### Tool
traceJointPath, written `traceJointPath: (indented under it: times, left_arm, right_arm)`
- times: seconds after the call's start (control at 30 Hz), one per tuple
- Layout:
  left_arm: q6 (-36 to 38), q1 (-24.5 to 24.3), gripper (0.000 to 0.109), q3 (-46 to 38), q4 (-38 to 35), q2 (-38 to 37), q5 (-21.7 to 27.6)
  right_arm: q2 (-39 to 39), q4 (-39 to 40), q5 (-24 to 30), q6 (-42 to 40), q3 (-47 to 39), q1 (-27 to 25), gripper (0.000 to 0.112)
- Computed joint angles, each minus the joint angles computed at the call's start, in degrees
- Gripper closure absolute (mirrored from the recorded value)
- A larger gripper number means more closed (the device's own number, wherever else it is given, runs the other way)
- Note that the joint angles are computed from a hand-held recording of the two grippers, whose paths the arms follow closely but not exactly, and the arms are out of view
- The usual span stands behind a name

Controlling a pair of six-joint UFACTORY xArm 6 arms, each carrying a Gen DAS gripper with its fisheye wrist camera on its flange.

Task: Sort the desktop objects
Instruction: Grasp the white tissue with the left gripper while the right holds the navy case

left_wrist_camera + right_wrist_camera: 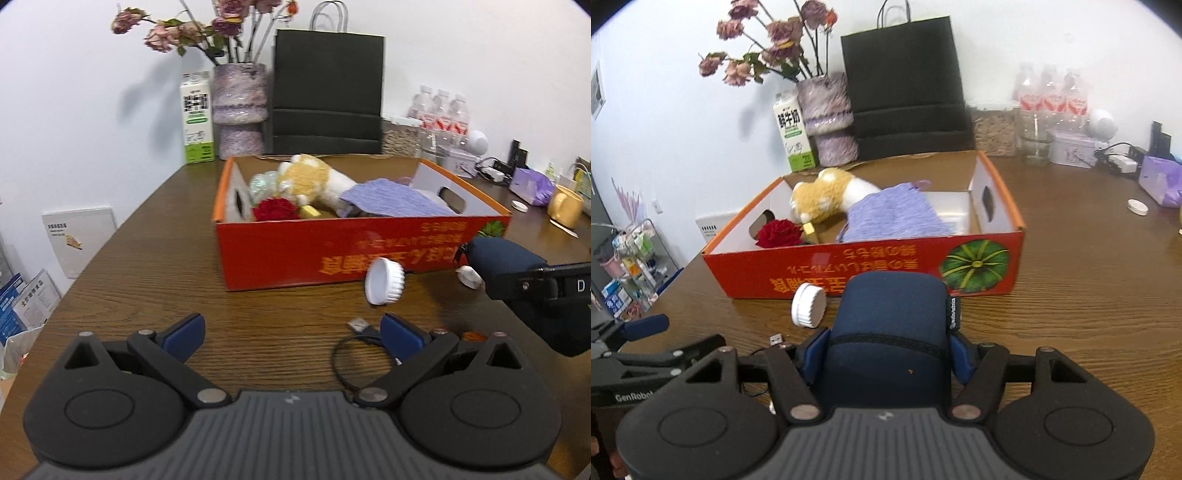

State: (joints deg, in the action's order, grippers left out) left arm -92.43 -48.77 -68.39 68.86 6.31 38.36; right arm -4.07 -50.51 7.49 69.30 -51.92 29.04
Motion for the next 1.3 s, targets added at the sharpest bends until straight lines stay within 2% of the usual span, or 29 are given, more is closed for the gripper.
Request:
traceJointPath:
  times: [0.37,0.47,0.57,0.63,0.73,0.97,1.03,1.13,1.3]
  left_arm:
    - [3.0,-3.4,0.007,-5.5,0.5,5.1,-0.7]
    - [3.9,-4.3,0.015,-7.1,0.8,6.7,-0.9]
    - [5.0,-4.9,0.029,-8.3,0.3,8.2,-1.1]
    - [5.7,-5.0,0.048,-9.1,-0.6,9.1,-1.5]
    - [7.2,-5.0,0.062,-10.1,-2.3,10.1,-2.1]
    - [8.3,-5.3,0.072,-11.6,-4.2,11.8,-2.0]
    - [8.7,-5.1,0.079,-11.7,-4.9,12.1,-2.4]
    - [8.1,-4.9,0.084,-11.6,-4.8,12.1,-3.2]
    - [6.1,-4.6,0.087,-10.8,-3.4,11.3,-4.3]
  right_arm:
    - [-4.8,-10.7,-3.0,7.3,5.6,-3.4,0.048]
    - [-5.5,-11.2,-4.4,7.2,7.0,-4.3,0.048]
    - [-6.2,-11.2,-5.6,6.7,8.2,-5.0,0.048]
    - [-6.3,-11.2,-6.6,6.6,8.9,-5.5,0.048]
    - [-6.3,-13.0,-7.6,7.8,9.1,-5.9,0.048]
    - [-5.8,-17.5,-9.5,11.0,8.7,-6.3,0.048]
    - [-5.7,-18.1,-9.9,11.4,8.6,-6.4,0.048]
    - [-5.5,-19.3,-10.3,12.3,8.3,-6.3,0.048]
    - [-5.5,-20.2,-10.6,12.7,8.0,-6.1,0.048]
